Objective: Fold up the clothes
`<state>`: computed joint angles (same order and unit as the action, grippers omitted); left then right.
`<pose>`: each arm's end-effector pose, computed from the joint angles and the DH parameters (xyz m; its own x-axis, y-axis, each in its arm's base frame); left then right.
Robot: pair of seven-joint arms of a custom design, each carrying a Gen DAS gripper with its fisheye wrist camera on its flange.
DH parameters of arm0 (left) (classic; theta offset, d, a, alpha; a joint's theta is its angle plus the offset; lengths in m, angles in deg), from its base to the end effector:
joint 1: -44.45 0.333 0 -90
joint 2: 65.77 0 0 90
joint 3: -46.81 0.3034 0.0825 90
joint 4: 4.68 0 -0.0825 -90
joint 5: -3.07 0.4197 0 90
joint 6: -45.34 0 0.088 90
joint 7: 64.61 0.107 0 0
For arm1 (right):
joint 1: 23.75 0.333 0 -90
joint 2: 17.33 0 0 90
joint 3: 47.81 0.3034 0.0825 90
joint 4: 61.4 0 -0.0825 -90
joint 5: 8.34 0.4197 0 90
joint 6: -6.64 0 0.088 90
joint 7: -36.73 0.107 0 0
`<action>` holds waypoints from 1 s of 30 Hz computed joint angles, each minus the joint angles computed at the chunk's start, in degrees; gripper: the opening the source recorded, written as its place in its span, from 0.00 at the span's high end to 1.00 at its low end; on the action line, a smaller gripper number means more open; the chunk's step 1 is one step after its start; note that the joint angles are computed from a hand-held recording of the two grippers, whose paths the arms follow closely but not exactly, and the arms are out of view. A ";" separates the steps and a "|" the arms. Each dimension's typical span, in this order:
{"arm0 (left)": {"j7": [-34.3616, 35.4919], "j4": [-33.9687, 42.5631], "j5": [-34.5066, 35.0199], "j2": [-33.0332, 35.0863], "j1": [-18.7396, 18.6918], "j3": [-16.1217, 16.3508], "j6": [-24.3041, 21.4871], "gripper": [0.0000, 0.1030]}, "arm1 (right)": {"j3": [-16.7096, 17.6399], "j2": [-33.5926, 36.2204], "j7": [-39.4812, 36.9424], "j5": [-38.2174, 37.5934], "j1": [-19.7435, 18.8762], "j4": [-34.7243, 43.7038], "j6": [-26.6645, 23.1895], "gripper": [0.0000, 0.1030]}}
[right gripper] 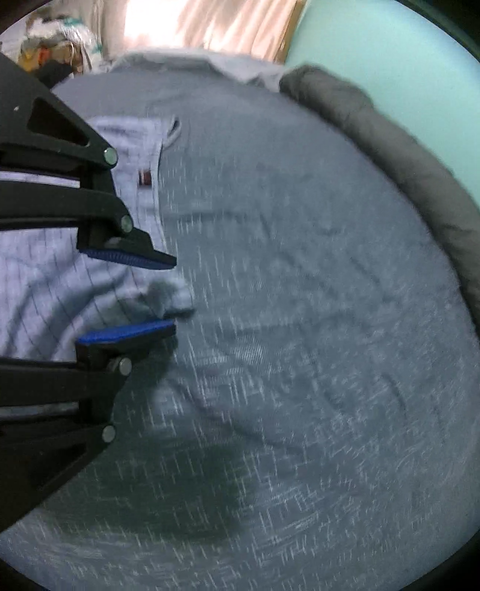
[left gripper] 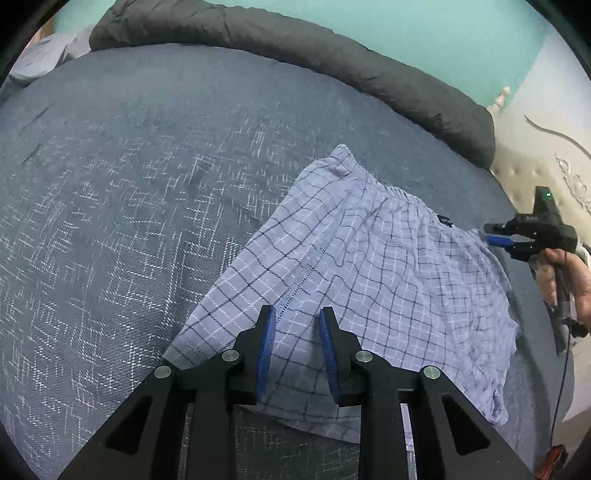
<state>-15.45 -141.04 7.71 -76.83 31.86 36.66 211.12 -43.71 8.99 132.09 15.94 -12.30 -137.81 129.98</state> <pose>0.5043 -0.2187 0.4451 0.1131 -0.9321 0.3441 -0.7801 -0.2978 -0.5503 0.7274 0.2089 0.4919 0.0576 -0.8882 -0.4559 -0.9640 0.0693 -0.2567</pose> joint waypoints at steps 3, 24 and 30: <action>0.39 -0.11 -0.57 -0.11 -0.20 0.28 0.17 0.74 | -0.22 0.62 -0.73 -1.59 0.61 0.54 0.24 0.85; 0.97 -0.19 -1.38 -0.09 -0.32 0.47 0.08 0.74 | -0.77 -1.75 -12.71 -7.94 2.77 -3.68 7.24 0.88; 1.73 -0.32 -3.03 0.00 -0.73 0.81 0.75 0.74 | 0.43 -14.32 -20.14 7.04 -3.11 -19.98 11.07 0.76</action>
